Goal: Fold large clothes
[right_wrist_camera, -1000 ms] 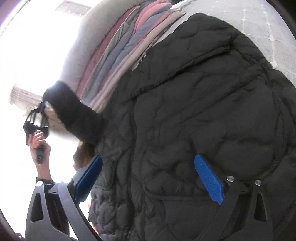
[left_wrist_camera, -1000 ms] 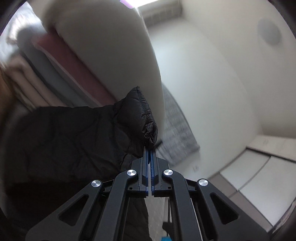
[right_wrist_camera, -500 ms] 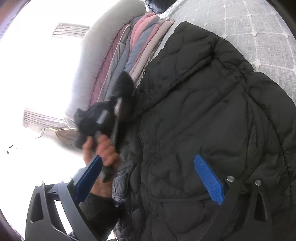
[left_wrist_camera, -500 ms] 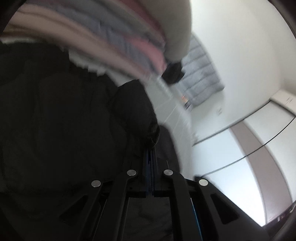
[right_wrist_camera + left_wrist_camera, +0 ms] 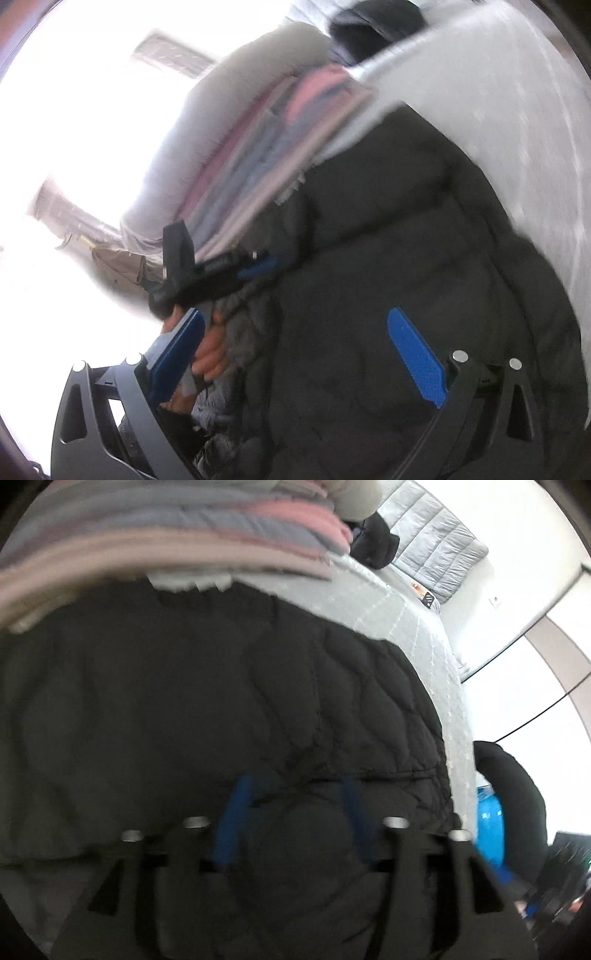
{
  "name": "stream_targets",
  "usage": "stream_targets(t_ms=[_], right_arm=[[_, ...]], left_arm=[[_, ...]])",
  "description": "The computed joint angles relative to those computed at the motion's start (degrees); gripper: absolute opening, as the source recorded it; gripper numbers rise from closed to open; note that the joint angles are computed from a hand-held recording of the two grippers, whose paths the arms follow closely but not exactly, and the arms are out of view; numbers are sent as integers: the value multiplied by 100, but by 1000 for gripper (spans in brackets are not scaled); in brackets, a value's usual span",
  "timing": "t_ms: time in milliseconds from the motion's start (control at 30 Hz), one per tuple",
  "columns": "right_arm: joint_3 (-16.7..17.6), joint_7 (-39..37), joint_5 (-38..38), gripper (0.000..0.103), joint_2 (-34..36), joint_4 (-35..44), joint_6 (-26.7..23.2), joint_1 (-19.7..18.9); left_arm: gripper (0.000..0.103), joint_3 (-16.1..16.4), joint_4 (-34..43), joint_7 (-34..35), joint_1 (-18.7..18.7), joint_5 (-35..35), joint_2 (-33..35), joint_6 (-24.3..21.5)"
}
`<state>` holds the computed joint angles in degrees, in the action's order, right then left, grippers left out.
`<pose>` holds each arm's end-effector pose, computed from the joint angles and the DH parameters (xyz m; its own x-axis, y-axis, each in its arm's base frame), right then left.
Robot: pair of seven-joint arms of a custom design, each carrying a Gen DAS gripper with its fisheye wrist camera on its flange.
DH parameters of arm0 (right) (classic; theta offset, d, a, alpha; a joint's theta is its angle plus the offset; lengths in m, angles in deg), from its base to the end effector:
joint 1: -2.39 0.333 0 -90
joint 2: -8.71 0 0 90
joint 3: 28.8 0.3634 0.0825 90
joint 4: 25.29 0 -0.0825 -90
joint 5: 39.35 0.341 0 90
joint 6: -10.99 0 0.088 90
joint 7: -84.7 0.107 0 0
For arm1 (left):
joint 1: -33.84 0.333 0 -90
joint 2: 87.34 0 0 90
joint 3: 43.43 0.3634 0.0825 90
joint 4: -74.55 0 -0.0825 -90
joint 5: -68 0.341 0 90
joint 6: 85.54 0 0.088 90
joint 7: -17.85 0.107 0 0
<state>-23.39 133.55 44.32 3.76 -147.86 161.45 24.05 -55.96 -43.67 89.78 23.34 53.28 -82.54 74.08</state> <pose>0.4672 0.2140 0.5562 0.2721 -0.6001 -0.7523 -0.8543 0.2091 -0.4758 0.5369 -0.2112 0.5378 0.0175 -0.9183 0.3955 -0.8565 -0.2178 -0.4680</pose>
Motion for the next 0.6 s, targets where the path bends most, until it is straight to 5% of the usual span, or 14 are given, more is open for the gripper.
stream_targets(t_ms=[133, 333, 433, 500, 600], right_arm=[[141, 235, -443, 96, 855, 1174, -156, 76], [545, 1000, -1503, 96, 2607, 3338, -746, 72], [743, 1568, -1812, 96, 3497, 4317, -1219, -24], [491, 2378, -2753, 96, 3949, 4823, -1294, 221], [509, 2885, -3311, 94, 4406, 5191, -1573, 184]], left_arm=[[68, 125, 78, 174, 169, -228, -101, -405], [68, 399, -1002, 1155, 309, -1797, -754, 1104], [68, 661, -1194, 1596, 374, -2570, -807, 1082], [68, 741, -1391, 1526, 501, -2642, -775, 1042], [65, 805, -1282, 2852, 602, -4139, -453, 622]])
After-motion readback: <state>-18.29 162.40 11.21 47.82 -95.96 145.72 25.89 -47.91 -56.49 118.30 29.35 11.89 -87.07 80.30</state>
